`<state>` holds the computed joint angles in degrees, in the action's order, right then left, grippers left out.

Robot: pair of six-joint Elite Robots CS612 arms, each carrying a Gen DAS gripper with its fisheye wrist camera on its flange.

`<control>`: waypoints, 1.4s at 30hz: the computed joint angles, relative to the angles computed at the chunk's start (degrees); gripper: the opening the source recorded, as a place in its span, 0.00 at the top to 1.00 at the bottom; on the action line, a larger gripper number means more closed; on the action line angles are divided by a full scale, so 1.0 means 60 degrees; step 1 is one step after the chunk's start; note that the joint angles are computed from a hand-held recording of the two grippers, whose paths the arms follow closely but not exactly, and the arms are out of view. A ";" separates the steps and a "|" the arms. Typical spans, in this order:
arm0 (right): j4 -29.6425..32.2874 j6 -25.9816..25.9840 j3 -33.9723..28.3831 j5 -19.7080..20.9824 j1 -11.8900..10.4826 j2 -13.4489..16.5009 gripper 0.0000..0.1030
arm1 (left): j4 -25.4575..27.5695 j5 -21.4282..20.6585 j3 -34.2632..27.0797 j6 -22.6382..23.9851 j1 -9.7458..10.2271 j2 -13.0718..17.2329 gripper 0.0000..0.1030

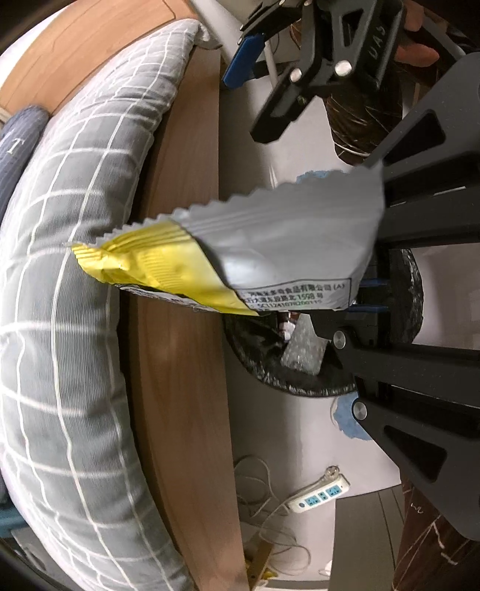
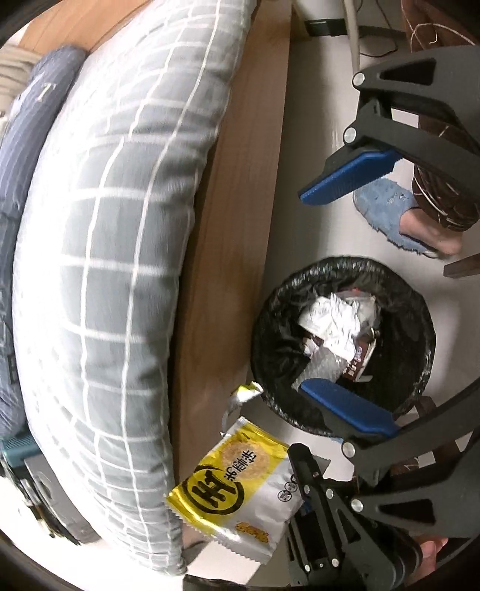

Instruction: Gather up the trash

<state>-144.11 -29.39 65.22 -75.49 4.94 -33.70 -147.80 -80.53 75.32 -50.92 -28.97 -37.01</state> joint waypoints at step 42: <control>-0.3633 0.1085 0.1666 0.1334 -0.0391 -0.2044 0.07 | -0.0183 0.4440 0.0814 -0.0295 -0.0816 -0.1993 0.06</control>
